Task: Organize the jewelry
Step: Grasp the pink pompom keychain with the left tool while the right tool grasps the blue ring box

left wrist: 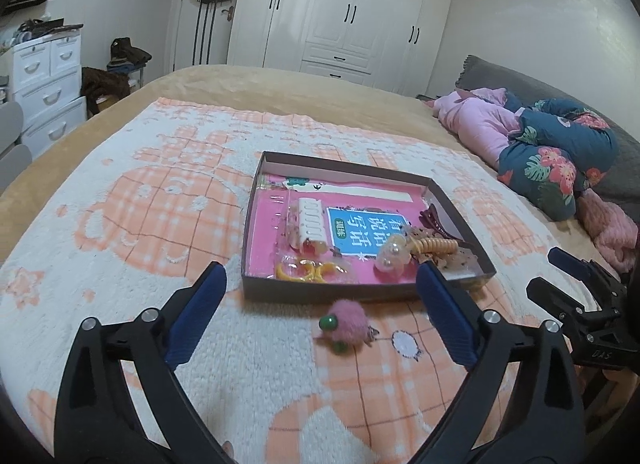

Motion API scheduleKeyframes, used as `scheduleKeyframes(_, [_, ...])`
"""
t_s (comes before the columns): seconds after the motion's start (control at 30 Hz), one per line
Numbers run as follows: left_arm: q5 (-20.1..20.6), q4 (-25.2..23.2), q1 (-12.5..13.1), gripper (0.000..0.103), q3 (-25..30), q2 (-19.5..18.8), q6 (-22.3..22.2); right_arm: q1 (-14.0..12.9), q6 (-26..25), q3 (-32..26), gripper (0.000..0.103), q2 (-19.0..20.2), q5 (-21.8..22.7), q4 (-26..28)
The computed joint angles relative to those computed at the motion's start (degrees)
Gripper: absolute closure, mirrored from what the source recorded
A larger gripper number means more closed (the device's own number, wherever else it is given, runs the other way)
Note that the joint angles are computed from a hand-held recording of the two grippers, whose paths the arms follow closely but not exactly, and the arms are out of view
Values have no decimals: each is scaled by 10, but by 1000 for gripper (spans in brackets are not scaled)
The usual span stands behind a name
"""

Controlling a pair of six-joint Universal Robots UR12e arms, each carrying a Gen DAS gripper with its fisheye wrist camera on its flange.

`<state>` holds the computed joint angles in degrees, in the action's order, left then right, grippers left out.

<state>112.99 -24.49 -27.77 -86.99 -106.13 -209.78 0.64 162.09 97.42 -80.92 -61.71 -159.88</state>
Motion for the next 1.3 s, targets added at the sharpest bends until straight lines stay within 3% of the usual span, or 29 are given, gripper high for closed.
scheduleKeyframes(0.6, [-10, -40, -21, 12, -9, 0, 5, -6, -25, 43, 7, -21, 2, 11])
scheduleKeyframes(0.83, [-24, -73, -13, 12, -8, -6, -12, 5, -31, 41, 7, -9, -15, 29])
scheduleKeyframes(1.07, [-63, -88, 3, 13, -9, -12, -29, 11, -13, 19, 7, 12, -24, 64])
scheduleKeyframes(1.13, [-77, -82, 7, 18, -10, -14, -30, 13, -9, 12, 7, 18, -29, 69])
scheduleKeyframes(1.3, [-119, -41, 21, 42, -20, -16, -46, 17, 5, -5, 7, 32, -29, 83])
